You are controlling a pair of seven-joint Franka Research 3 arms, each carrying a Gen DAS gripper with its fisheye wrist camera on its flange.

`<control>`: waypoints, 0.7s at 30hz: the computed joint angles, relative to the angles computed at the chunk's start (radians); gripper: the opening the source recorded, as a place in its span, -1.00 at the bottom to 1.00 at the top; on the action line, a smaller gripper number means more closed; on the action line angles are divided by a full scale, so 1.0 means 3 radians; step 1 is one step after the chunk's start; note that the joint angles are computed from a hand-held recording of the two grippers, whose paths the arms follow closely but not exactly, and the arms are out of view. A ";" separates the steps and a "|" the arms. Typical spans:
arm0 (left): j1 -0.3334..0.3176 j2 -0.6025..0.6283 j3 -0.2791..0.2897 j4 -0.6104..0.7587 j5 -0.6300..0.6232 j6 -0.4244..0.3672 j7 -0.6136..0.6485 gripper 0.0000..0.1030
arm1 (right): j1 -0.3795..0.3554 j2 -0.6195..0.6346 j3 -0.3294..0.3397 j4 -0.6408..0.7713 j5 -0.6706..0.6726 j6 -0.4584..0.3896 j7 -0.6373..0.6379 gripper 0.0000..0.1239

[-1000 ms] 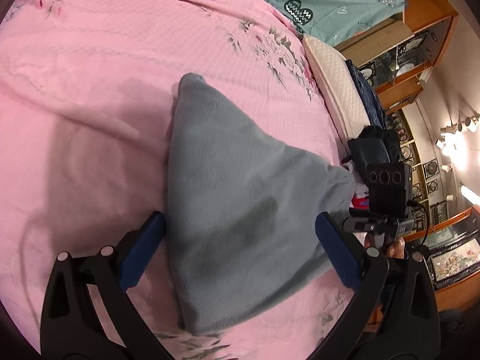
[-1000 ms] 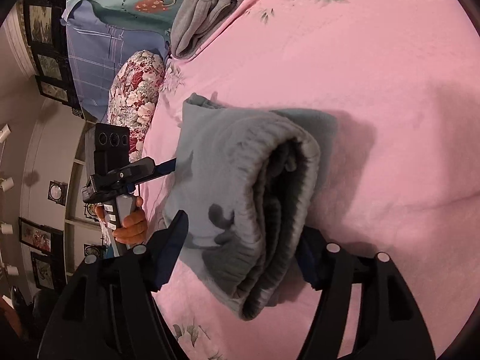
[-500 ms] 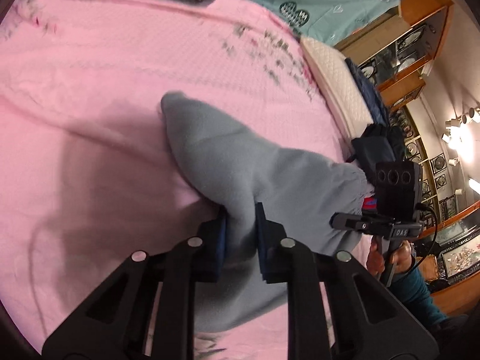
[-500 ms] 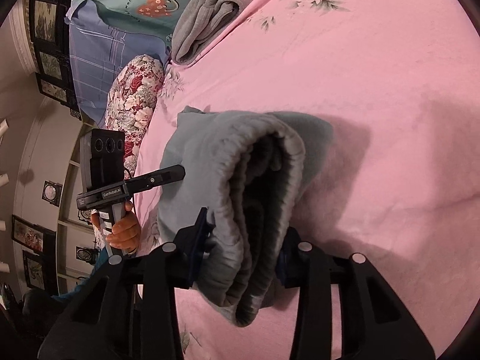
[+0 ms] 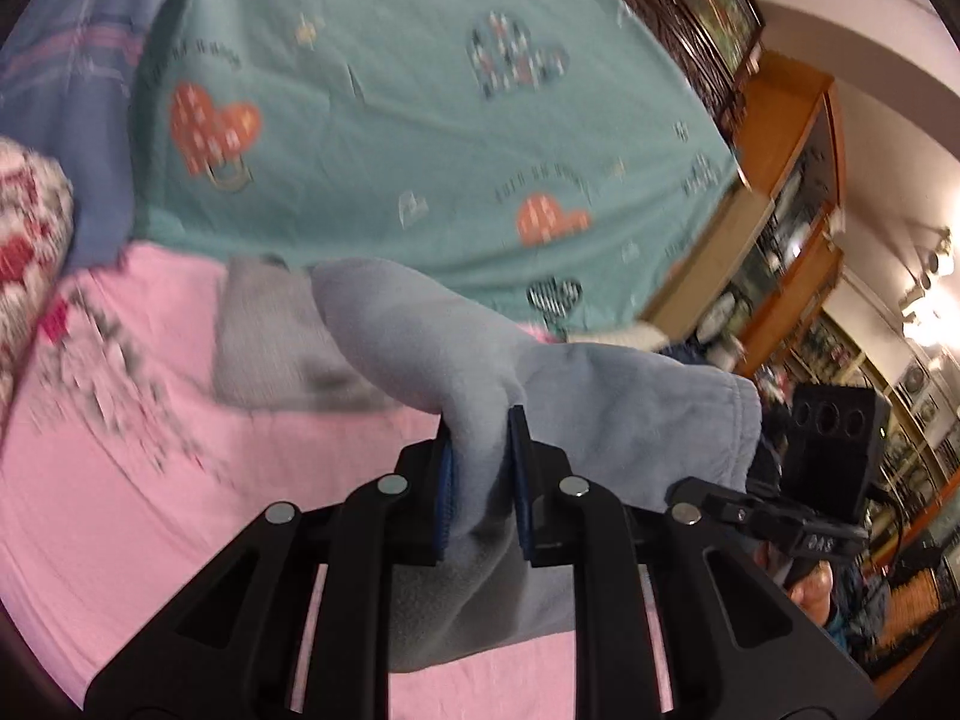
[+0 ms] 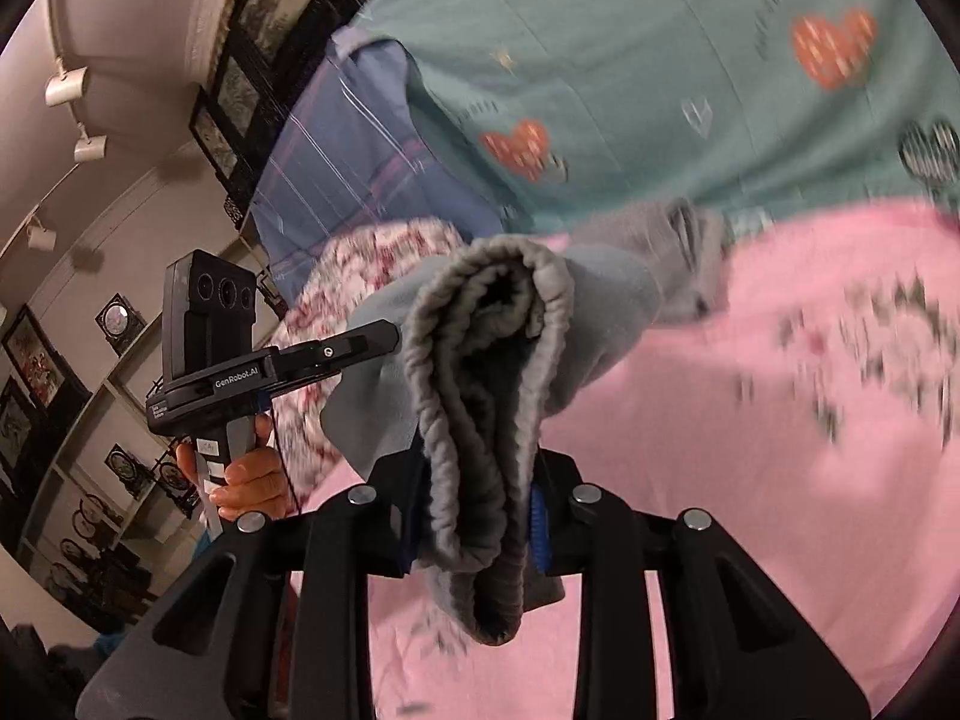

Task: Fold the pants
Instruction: 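Grasp the bundle with both grippers and carry it onto the grey folded garment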

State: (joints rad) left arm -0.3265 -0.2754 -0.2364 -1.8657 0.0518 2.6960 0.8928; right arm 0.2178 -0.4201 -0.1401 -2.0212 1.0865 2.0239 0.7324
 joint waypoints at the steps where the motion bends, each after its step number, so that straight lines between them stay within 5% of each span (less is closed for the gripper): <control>1: 0.0046 0.0067 0.0003 0.0150 0.0055 -0.0071 -0.0014 -0.68 | 0.0022 0.0089 0.0015 0.0152 0.0037 0.0046 -0.0012 -0.54; 10: 0.0335 0.1083 0.0055 0.1561 0.0448 -0.0704 -0.0051 -0.68 | 0.0023 0.1322 0.0281 0.1653 0.0201 0.0369 0.0170 -0.54; 21: 0.0547 0.2425 0.0232 0.2257 0.0258 -0.1037 0.0091 -0.65 | -0.0042 0.3504 0.0585 0.3856 -0.0775 0.0407 0.1245 -0.59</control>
State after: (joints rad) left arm -0.1624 0.4521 -0.1669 -1.1886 0.1292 2.3847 0.9202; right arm 0.2051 0.6311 0.0353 -0.8646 0.8540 2.1462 1.1059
